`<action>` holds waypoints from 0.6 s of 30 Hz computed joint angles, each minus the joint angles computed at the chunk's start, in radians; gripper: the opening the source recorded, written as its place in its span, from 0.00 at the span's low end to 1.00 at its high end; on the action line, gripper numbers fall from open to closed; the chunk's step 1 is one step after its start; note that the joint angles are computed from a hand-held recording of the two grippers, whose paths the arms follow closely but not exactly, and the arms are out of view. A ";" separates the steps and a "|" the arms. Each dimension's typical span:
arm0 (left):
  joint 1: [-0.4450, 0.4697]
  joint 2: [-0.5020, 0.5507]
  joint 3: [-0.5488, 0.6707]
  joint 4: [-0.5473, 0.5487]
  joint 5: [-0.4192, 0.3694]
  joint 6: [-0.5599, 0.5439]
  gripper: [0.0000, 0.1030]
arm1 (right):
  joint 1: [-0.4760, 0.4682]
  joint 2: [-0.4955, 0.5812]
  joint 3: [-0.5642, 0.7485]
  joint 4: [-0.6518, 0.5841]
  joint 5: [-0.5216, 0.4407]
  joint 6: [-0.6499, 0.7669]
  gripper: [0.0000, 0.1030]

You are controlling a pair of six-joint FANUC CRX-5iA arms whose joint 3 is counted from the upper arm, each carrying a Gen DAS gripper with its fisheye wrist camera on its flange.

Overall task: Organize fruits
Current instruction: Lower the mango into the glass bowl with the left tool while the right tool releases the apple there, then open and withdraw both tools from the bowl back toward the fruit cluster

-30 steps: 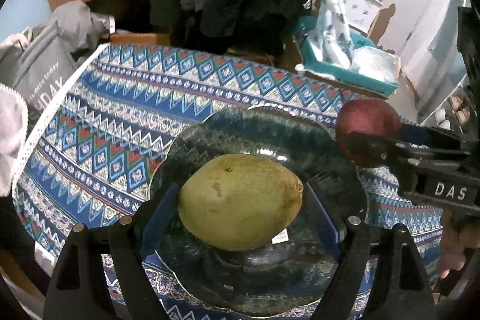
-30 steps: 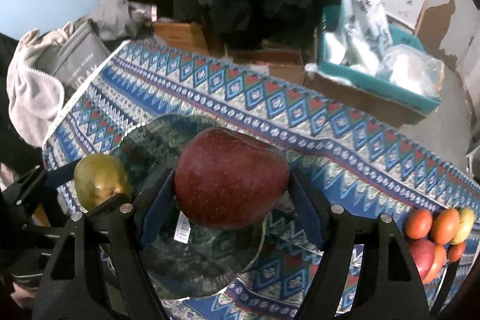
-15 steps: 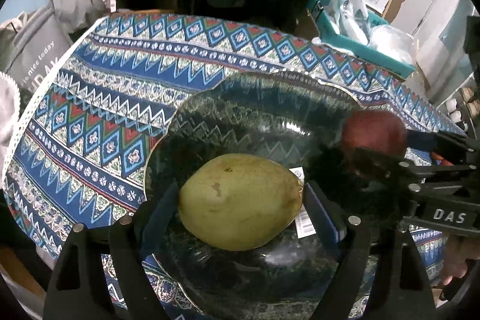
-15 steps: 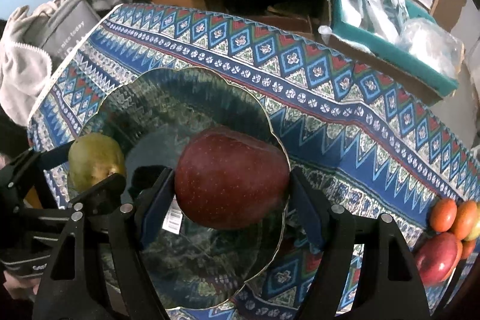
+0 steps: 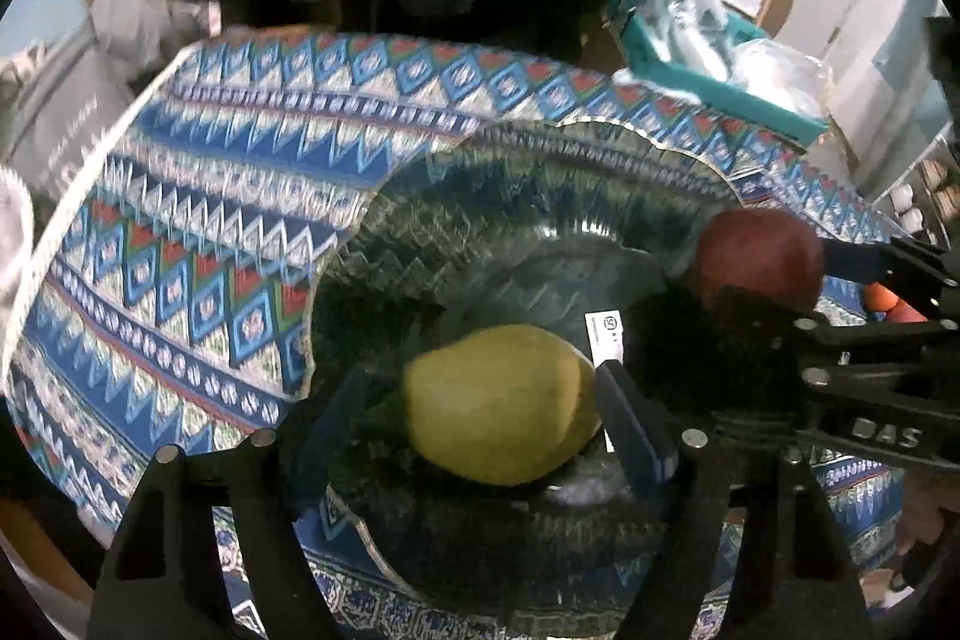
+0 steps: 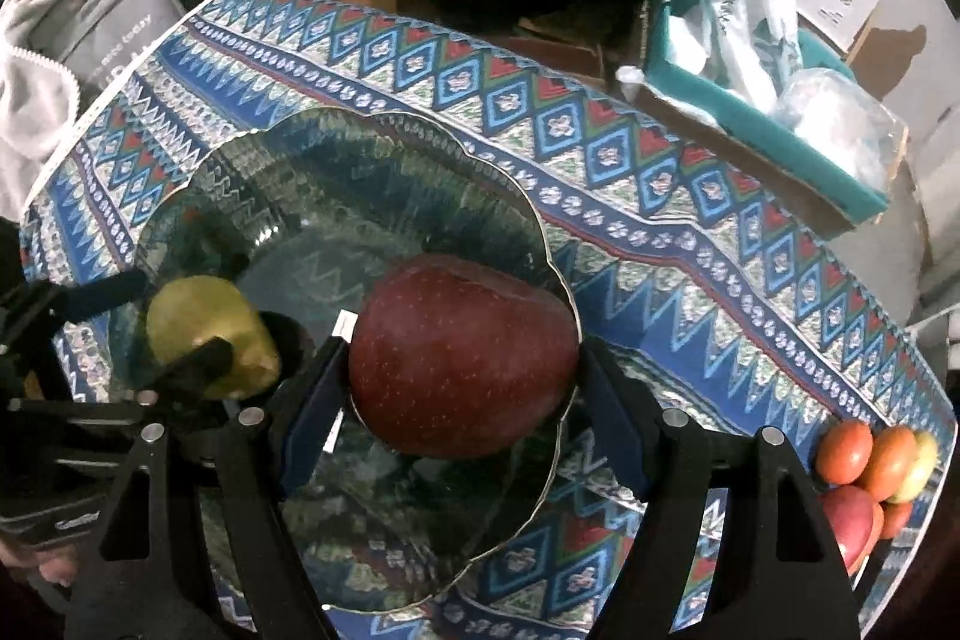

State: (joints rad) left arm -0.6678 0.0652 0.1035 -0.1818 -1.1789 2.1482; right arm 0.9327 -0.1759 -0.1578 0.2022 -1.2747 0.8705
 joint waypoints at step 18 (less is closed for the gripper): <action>-0.016 -0.018 0.028 -0.004 -0.018 0.013 0.82 | -0.033 -0.076 0.014 0.003 0.068 -0.088 0.74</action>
